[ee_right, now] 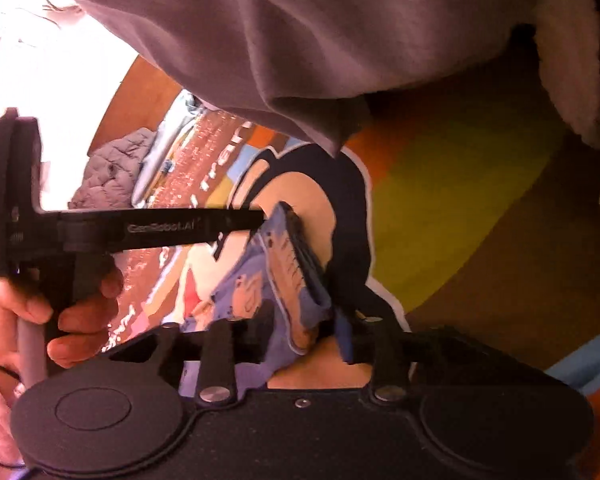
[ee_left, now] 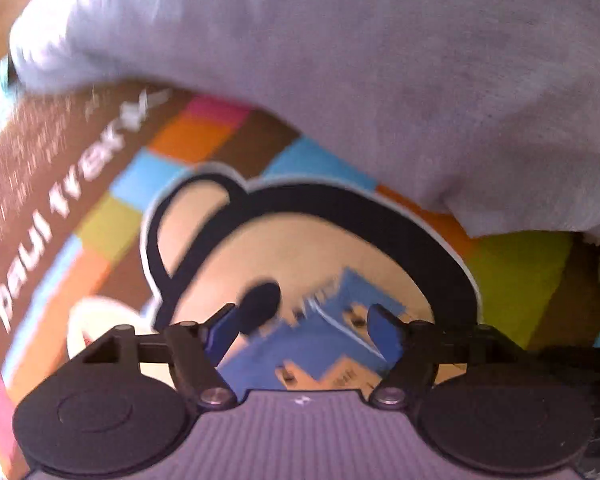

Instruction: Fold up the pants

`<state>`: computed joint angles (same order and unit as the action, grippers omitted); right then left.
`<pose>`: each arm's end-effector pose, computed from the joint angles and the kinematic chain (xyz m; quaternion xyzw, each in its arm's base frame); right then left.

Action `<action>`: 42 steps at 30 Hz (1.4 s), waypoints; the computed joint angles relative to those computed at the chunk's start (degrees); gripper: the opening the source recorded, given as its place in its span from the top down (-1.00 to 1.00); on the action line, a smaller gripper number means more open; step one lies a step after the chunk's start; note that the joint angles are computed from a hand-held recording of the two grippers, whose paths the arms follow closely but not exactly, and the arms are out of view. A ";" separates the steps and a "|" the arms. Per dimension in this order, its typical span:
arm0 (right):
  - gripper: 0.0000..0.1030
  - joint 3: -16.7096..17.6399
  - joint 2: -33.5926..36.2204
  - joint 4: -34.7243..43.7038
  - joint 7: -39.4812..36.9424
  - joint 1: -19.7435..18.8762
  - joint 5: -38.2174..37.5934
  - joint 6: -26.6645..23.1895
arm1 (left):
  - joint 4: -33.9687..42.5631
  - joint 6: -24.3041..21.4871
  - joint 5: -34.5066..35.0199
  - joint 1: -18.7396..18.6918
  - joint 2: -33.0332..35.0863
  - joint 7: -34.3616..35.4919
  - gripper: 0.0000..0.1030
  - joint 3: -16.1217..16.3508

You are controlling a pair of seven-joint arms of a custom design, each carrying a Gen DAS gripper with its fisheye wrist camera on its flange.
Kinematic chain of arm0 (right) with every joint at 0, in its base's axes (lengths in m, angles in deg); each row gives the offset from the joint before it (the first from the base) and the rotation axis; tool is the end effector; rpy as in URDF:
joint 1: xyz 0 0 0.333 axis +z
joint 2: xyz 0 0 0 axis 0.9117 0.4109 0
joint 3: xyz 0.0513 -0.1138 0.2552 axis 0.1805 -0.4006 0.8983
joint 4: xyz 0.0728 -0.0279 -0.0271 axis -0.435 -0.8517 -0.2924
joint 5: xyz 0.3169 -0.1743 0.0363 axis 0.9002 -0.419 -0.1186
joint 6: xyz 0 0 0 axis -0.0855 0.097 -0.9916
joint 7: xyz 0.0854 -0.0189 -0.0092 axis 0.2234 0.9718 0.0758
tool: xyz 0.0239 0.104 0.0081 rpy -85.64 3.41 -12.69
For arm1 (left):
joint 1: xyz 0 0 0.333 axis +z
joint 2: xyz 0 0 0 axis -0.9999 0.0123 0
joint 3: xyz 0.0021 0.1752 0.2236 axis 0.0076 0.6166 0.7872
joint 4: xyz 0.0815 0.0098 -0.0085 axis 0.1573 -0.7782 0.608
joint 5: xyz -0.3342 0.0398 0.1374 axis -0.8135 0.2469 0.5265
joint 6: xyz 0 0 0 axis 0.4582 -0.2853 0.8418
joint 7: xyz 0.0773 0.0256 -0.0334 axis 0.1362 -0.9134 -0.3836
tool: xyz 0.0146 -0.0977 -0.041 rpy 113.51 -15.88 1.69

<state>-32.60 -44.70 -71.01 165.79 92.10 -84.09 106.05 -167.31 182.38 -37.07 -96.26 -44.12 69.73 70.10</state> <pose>0.3579 0.2759 0.4727 -0.4576 0.7647 0.0209 0.4532 0.5093 -0.1622 0.5378 -0.4297 0.8869 -0.1131 0.1261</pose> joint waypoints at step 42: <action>-0.02 3.95 14.17 25.34 8.05 -0.43 -29.72 -24.69 | -38.23 9.85 8.09 30.94 -41.03 -4.78 -0.88 22.89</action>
